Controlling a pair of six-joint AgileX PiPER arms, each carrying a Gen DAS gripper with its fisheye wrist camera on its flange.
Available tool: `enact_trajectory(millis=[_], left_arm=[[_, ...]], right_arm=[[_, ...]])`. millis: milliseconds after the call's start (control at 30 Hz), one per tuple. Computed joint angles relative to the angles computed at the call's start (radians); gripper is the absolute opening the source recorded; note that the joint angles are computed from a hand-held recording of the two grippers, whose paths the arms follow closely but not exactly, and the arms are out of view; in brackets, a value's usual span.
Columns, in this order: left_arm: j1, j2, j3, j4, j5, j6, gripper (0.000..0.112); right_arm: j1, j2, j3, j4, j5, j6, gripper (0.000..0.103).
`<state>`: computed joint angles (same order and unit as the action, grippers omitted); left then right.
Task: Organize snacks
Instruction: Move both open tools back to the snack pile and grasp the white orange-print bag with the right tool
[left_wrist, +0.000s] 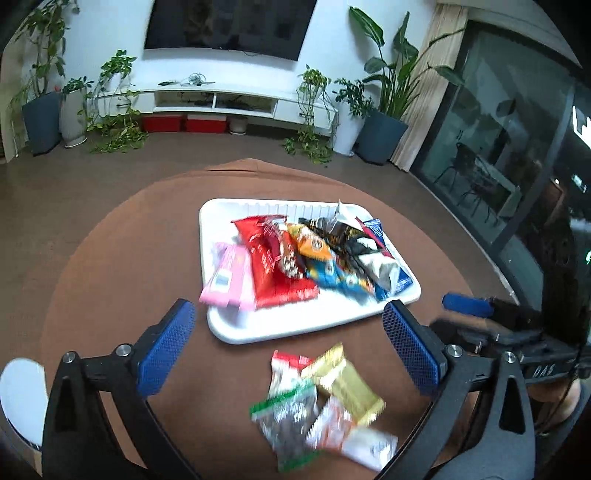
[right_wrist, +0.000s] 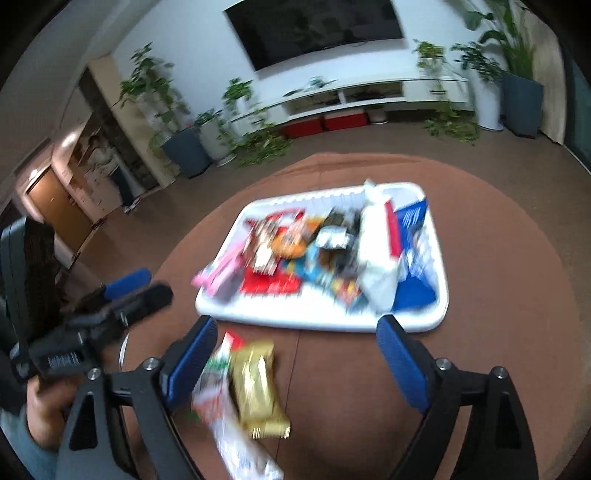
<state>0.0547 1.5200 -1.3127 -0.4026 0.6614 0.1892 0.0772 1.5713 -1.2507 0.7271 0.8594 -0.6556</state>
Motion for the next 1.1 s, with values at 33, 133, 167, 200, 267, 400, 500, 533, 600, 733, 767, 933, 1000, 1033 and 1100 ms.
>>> enact_trajectory(millis=[33,133,167,200,267,400,500,533,600,733,767,933,1000,1033,1100], left_arm=[[0.011,-0.04,0.049,-0.016,-0.016,0.007,0.103],[0.039,-0.175,0.202,-0.034,-0.051,0.023,0.103],[0.043,-0.221,0.248,-0.031,-0.056,0.025,0.103],[0.05,-0.256,0.288,-0.039,-0.063,0.037,0.103],[0.059,-0.319,0.351,-0.039,-0.054,0.025,0.103],[0.092,-0.409,0.445,-0.094,-0.027,0.045,0.103],[0.13,-0.441,0.476,-0.118,0.015,0.033,0.103],[0.156,-0.448,0.487,-0.135,0.039,0.035,0.103],[0.195,-0.454,0.493,-0.16,0.073,0.052,0.103],[0.216,-0.472,0.504,-0.15,0.09,0.048,0.103],[0.218,-0.468,0.501,-0.151,0.092,0.05,0.103],[0.21,-0.457,0.493,-0.121,0.099,0.028,0.103],[0.209,-0.447,0.483,-0.111,0.103,0.021,0.103],[0.207,-0.445,0.483,-0.106,0.103,0.018,0.103],[0.187,-0.436,0.476,-0.077,0.101,-0.01,0.103]], right_arm=[[0.005,-0.024,0.036,0.008,0.001,-0.017,0.09],[0.025,-0.101,0.165,0.034,-0.041,-0.094,0.09],[0.039,-0.121,0.199,0.034,-0.057,-0.111,0.089],[0.055,-0.136,0.227,0.034,-0.065,-0.125,0.088],[0.085,-0.149,0.252,0.035,-0.074,-0.147,0.081],[0.209,-0.169,0.29,-0.071,-0.166,-0.099,0.073],[0.287,-0.158,0.303,-0.165,-0.228,-0.037,0.065],[0.307,-0.148,0.3,-0.197,-0.241,-0.01,0.062],[0.327,-0.135,0.302,-0.231,-0.258,0.025,0.059],[0.356,-0.11,0.304,-0.296,-0.283,0.074,0.049],[0.367,-0.099,0.299,-0.323,-0.286,0.1,0.047],[0.381,-0.078,0.298,-0.359,-0.299,0.126,0.04],[0.38,-0.073,0.298,-0.364,-0.296,0.131,0.039],[0.382,-0.072,0.297,-0.371,-0.295,0.138,0.038],[0.381,-0.074,0.3,-0.377,-0.294,0.143,0.036]])
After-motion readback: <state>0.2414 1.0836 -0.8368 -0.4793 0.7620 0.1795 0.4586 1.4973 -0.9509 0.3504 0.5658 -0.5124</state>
